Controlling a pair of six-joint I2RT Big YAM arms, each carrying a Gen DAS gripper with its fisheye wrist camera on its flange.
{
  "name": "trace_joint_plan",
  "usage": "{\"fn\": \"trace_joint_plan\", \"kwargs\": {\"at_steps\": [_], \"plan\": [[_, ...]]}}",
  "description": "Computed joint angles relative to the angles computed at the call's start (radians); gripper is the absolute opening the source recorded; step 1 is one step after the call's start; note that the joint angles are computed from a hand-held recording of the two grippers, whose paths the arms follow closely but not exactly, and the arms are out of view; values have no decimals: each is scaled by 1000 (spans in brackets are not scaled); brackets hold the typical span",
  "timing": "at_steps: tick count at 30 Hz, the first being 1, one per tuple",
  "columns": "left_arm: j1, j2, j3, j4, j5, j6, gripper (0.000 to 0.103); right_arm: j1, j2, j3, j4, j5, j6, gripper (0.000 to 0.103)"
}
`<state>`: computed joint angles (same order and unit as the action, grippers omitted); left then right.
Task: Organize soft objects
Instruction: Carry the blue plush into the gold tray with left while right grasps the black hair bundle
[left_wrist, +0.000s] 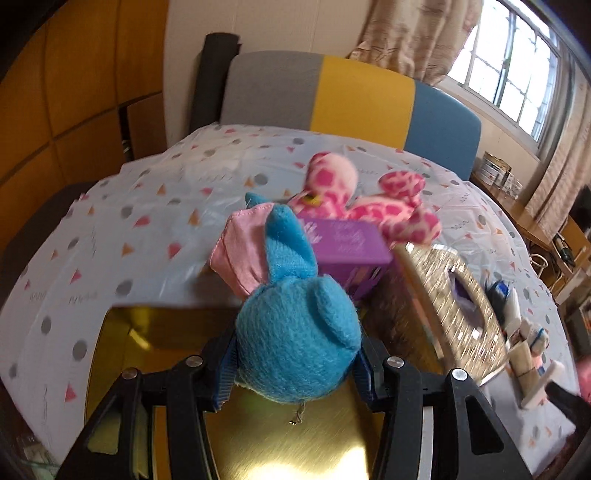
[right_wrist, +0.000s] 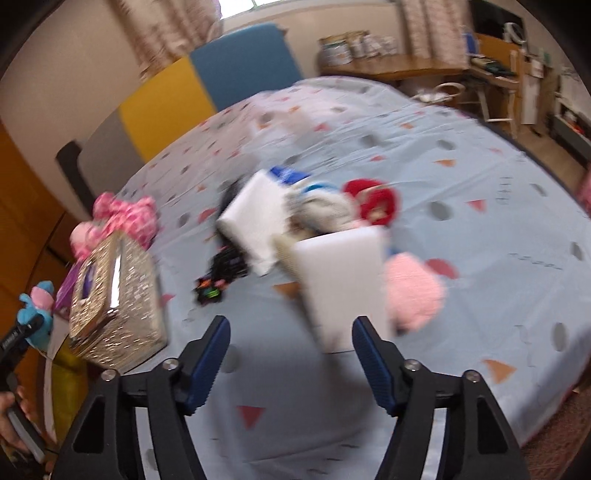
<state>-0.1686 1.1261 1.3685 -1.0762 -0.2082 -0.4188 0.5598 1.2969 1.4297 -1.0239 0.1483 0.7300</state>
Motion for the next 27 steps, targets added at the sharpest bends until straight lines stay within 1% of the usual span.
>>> {"fn": "trace_joint_plan", "kwargs": {"at_steps": [4,5,8,10,13,15,18,20,22,24,27], "plan": [[16,-83,-90,-7,13,-16,53,5,98,67,-3,-80,5,61],[18,-95,-105,-9,17,-19,53,0,122,82,-3,-98,11,58],[25,-143,-160,-20,28,-33,53,-21,184,122,-1,-159,35,54],[30,-178,-198,-28,32,-48,53,-33,219,141,13,-206,54,53],[39,-216,-238,-45,38,-71,54,-46,263,170,35,-254,89,53],[40,-235,-259,-55,36,-74,54,-53,284,183,55,-277,116,53],[35,-255,-279,-66,12,-74,55,-59,316,208,73,-286,154,53],[37,-264,-289,-71,4,-70,57,-62,348,238,57,-291,176,53],[40,-262,-294,-75,-1,-59,58,-60,379,271,27,-278,170,53],[44,-257,-300,-77,-11,-53,60,-57,397,294,16,-253,155,53],[57,-248,-303,-77,-22,-51,62,-52,439,359,-54,-223,105,50]]}}
